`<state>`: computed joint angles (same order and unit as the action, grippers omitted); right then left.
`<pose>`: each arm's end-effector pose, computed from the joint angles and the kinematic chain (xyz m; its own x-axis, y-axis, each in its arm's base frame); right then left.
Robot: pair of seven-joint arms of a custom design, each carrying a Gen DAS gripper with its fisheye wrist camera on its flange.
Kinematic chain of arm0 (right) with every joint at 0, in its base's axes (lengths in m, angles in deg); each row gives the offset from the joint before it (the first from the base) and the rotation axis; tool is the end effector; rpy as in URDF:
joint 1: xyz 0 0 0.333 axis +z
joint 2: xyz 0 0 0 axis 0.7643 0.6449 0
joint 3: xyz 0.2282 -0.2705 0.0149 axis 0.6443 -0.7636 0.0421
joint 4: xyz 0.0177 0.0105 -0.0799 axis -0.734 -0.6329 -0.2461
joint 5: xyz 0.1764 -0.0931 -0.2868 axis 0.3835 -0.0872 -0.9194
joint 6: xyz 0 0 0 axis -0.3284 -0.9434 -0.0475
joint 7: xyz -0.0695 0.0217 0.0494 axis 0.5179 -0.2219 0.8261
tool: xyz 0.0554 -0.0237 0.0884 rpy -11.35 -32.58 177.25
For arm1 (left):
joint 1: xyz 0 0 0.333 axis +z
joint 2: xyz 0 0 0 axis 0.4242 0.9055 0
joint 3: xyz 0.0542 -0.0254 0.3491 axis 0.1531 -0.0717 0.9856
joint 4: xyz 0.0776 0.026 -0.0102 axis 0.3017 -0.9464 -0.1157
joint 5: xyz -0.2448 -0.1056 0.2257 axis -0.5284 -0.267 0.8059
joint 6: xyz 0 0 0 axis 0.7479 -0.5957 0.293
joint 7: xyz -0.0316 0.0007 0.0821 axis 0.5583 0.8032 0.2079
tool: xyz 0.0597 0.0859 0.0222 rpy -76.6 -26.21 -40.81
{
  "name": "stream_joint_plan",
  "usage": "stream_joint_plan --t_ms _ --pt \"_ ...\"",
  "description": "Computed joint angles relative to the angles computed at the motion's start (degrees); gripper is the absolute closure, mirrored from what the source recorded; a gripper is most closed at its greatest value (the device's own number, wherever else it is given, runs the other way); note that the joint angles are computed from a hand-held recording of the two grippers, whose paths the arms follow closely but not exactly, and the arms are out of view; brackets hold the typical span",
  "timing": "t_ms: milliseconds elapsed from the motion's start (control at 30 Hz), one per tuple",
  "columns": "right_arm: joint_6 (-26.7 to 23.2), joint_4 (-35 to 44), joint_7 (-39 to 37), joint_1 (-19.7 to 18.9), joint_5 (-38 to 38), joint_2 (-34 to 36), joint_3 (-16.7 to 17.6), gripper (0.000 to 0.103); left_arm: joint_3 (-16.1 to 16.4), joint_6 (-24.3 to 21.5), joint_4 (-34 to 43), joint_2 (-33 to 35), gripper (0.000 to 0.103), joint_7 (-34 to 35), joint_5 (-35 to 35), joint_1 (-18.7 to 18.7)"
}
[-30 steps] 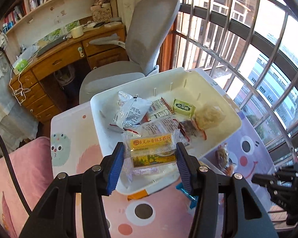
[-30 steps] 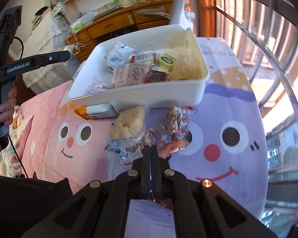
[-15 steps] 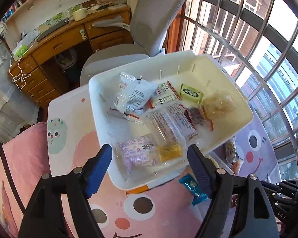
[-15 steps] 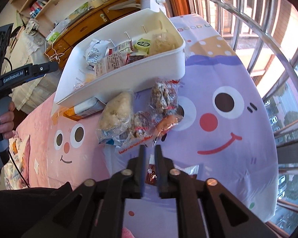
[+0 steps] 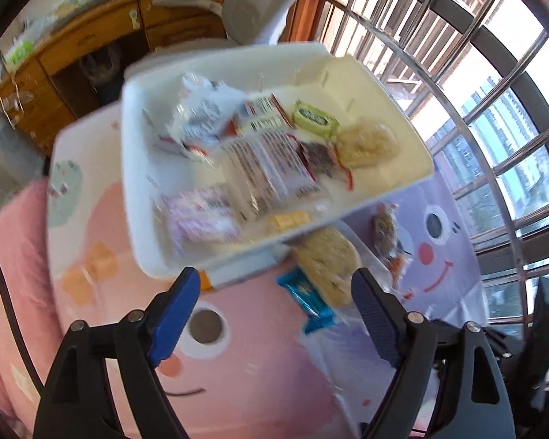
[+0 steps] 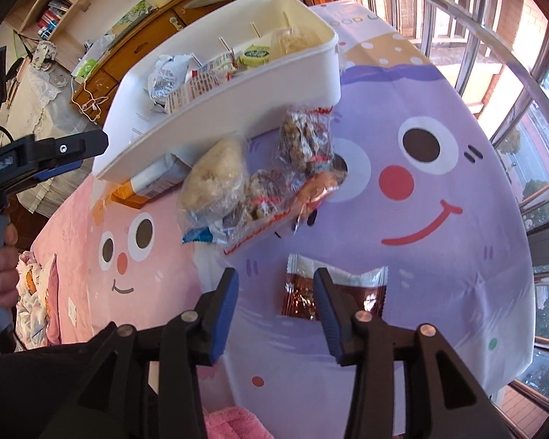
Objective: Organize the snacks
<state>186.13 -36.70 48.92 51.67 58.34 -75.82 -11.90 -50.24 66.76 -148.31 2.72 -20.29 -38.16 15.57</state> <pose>0.5823 0.0535 0.4563 0.3168 -0.8961 -0.3108 -0.9396 -0.2516 -0.2322 0.5895 -0.1684 0.5035 0.1814 -0.9723 0.1471 -0.9316 -0.2178 -0.2909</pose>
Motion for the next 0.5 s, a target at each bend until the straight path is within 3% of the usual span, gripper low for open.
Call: stream_joint_plan --t_ms 233,500 --pt "2.4 -3.8 2.1 0.6 -2.0 -1.0 -0.3 0.057 -0.7 0.8 -1.2 1.2 0.015 -1.7 -5.4 0.1" --pt "12.4 -12.0 0.0 1.7 -2.1 -3.2 0.2 0.057 -0.5 2.4 -0.5 4.5 0.015 -5.8 -8.3 -0.7"
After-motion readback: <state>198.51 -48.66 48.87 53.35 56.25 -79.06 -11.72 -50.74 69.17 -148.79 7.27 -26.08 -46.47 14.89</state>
